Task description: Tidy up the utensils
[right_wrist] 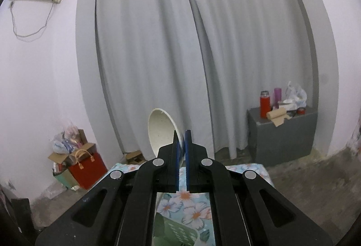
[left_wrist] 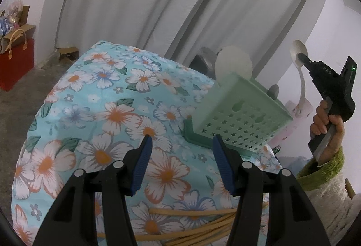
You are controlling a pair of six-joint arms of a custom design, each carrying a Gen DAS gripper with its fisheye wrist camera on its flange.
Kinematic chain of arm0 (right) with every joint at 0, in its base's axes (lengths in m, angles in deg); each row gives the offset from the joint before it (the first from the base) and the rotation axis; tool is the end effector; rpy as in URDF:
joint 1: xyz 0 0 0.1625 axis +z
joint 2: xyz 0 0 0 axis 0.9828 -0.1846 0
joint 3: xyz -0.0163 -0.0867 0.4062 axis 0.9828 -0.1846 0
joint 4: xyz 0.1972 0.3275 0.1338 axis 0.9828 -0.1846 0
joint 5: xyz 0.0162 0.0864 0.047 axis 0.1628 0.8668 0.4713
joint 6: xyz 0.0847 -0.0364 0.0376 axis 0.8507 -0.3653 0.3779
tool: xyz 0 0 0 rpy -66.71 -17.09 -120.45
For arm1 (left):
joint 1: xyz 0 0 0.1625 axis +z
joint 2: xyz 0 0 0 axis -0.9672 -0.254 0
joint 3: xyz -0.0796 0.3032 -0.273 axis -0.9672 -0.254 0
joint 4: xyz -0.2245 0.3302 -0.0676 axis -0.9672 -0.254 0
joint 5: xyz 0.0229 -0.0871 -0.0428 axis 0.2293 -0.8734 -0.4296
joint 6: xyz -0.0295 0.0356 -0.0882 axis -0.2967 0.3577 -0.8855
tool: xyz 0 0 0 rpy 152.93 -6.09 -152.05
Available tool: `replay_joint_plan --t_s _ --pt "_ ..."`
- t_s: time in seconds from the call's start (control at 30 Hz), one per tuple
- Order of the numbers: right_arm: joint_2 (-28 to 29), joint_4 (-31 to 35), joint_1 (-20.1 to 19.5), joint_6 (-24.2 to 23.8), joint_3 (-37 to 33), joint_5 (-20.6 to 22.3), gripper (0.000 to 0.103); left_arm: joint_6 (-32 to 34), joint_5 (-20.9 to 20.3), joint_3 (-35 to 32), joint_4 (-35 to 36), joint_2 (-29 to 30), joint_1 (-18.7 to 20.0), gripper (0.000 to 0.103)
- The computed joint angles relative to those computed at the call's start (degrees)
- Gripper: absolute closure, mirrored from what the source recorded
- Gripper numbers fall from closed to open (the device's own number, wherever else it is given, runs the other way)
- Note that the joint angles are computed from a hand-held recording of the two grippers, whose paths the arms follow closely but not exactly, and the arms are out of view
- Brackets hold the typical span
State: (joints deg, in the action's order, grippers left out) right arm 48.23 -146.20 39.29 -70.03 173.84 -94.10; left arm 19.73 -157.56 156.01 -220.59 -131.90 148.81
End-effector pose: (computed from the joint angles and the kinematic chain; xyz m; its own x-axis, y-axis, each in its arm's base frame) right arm 0.3839 -0.5267 0.1036 -0.8108 -0.1020 0.5764 -0.5847 0.1861 -0.7896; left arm 0.0188 -0.4741 0.3566 -0.9226 0.2822 -0.2631 0.3859 0.6734 -0.6306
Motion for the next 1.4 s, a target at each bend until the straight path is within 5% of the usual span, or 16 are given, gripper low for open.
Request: replay_joint_plan --t_s 0.43,0.53,0.6,1.07,1.2,1.4 --pt "1.33 -0.38 -3.16 0.80 2.20 2.40 0.098 0.13 0.91 0.05 0.68 0.07 -0.71 0.049" --pt "0.60 -0.69 -2.43 0.34 4.47 1.07 0.083 0.16 0.59 -0.06 0.80 0.24 -0.77 0.049" --pt "0.23 -1.89 -1.72 -0.07 5.65 -0.35 0.057 0.13 0.22 0.04 0.95 0.18 -0.89 0.049" --pt "-3.98 -10.60 3.37 7.62 17.21 -4.89 0.041 0.40 -1.60 3.82 2.32 -4.20 -3.45 0.044" --pt "-3.28 -8.57 5.43 10.99 19.52 -6.94 0.025 -0.32 -1.74 5.83 4.02 -6.67 -4.35 0.041" --pt "-0.78 0.47 7.46 18.86 22.27 -13.25 0.019 -1.66 0.20 9.58 8.73 -11.39 -5.73 0.038"
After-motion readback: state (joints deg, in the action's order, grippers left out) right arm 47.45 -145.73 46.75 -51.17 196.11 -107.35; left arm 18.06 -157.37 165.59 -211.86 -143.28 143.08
